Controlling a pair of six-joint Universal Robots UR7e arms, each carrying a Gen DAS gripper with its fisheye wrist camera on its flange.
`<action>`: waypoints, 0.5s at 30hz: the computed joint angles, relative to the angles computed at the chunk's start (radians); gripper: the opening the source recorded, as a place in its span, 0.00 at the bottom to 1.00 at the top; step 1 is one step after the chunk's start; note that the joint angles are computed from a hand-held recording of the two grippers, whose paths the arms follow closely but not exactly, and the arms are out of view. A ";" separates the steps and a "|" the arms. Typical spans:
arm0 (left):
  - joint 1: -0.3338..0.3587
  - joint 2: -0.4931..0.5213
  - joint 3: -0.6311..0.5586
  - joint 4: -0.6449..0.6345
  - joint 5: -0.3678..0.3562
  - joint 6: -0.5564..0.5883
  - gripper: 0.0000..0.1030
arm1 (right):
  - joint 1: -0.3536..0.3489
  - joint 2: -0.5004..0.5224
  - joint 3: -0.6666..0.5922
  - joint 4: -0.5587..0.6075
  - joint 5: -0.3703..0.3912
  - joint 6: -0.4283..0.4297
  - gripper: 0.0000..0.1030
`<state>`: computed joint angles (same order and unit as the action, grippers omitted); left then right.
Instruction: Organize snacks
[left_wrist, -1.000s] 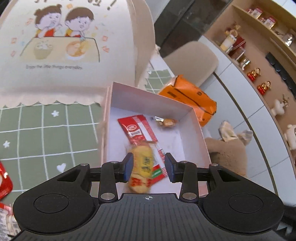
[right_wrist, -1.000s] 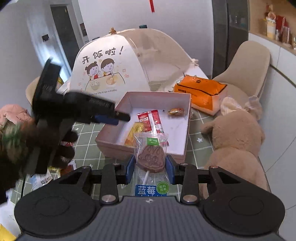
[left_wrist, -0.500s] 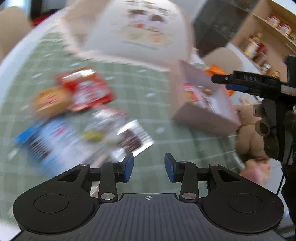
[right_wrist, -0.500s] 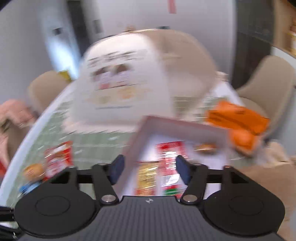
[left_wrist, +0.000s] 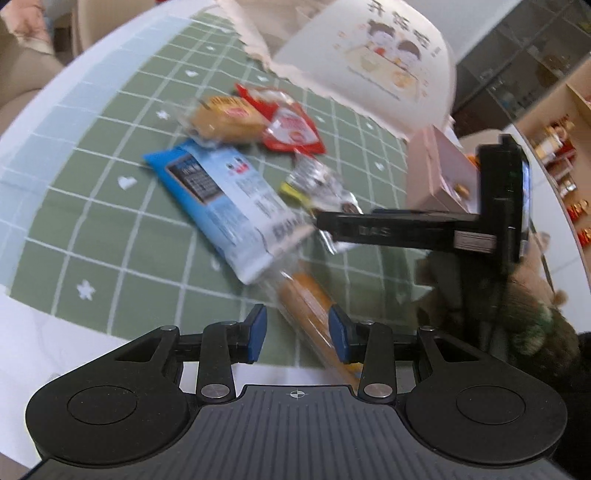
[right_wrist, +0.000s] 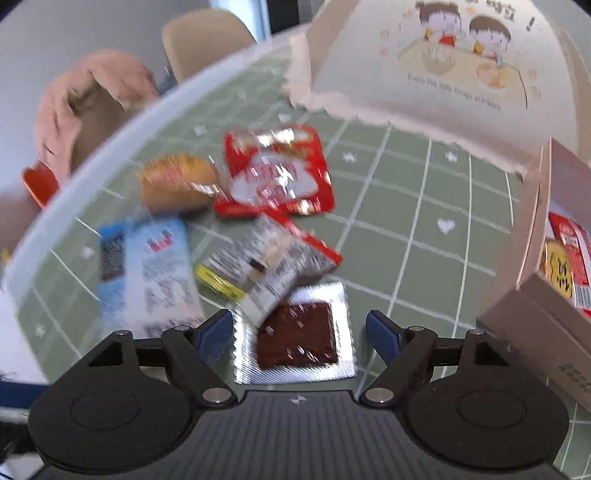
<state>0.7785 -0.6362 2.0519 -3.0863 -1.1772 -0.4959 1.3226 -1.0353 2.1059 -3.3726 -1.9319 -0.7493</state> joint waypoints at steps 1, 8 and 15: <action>0.005 0.002 -0.004 0.009 -0.020 0.002 0.40 | -0.001 -0.008 0.013 -0.010 -0.008 -0.007 0.69; 0.021 0.035 -0.042 0.066 -0.087 0.005 0.40 | -0.059 -0.117 0.136 -0.089 -0.033 -0.021 0.59; -0.028 0.082 -0.107 -0.070 0.051 0.183 0.40 | -0.153 -0.242 0.250 -0.141 -0.031 0.033 0.74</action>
<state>0.7505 -0.5545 1.9453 -3.1561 -1.1260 -0.3133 1.1695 -1.2770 2.3558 -3.5138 -1.9632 -0.7161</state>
